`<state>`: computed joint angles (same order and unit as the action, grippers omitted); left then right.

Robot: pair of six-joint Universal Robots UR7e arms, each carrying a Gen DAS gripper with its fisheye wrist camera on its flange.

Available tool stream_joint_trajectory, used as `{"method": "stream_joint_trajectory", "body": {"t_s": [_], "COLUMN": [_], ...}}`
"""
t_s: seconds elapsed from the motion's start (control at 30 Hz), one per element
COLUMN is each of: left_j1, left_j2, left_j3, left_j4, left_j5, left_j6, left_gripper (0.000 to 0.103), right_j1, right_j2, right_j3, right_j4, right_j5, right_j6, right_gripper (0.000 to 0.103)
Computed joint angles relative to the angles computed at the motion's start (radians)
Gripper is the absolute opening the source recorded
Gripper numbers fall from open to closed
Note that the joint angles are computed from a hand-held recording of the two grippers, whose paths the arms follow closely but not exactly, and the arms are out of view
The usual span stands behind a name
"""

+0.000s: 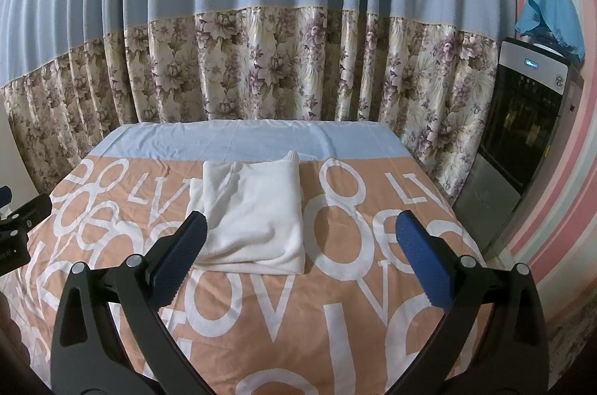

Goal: Fold small clothes

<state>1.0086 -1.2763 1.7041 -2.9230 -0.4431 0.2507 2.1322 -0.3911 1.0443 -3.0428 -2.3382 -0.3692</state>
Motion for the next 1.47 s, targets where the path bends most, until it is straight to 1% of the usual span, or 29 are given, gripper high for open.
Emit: {"method": "stream_joint_trajectory", "body": {"t_s": [0.23,0.4,0.6,0.8,0.9,0.93,1.07,1.17,1.27,1.37,1.47], "left_j1": [-0.001,-0.006,0.000,0.004,0.012,0.013,0.015,0.014,0.012,0.011,0.006], "left_j2": [0.002,0.011,0.008,-0.013,-0.023,-0.024,-0.023,-0.022,-0.015,-0.021,-0.013], "left_j3": [-0.003,-0.001,0.000,0.010,0.007,0.007,0.004,0.005,0.003,0.006,0.006], "left_j4": [0.002,-0.021,-0.084,-0.040,0.023,0.026,0.011,0.007,-0.018,-0.016,-0.050], "left_j5": [0.004,0.013,0.009,-0.034,-0.051,-0.049,-0.038,-0.035,-0.021,-0.037,-0.027], "left_j6": [0.000,0.007,0.083,0.079,0.031,0.029,0.048,0.054,0.091,0.092,0.134], "left_gripper": [0.101,0.101,0.101,0.101,0.101,0.101,0.101,0.101,0.101,0.101,0.101], "right_j1": [0.001,0.000,0.000,-0.003,-0.005,-0.007,-0.012,-0.013,-0.010,-0.013,-0.013], "right_j2": [0.002,0.001,0.003,0.003,0.001,-0.001,-0.008,-0.008,-0.002,-0.006,-0.006], "right_j3": [0.000,-0.001,-0.003,-0.001,0.005,0.007,0.028,0.028,0.017,0.026,0.023], "right_j4": [-0.002,0.003,0.001,-0.004,-0.009,-0.006,-0.026,-0.019,-0.016,-0.024,-0.018], "right_j5": [-0.004,-0.001,-0.005,-0.004,-0.006,-0.005,-0.003,-0.002,-0.003,-0.001,-0.001], "right_j6": [-0.001,0.000,-0.002,-0.008,-0.010,-0.010,-0.018,-0.014,-0.014,-0.018,-0.016], "right_gripper": [0.100,0.100,0.100,0.100,0.100,0.100,0.100,0.100,0.100,0.100,0.100]}}
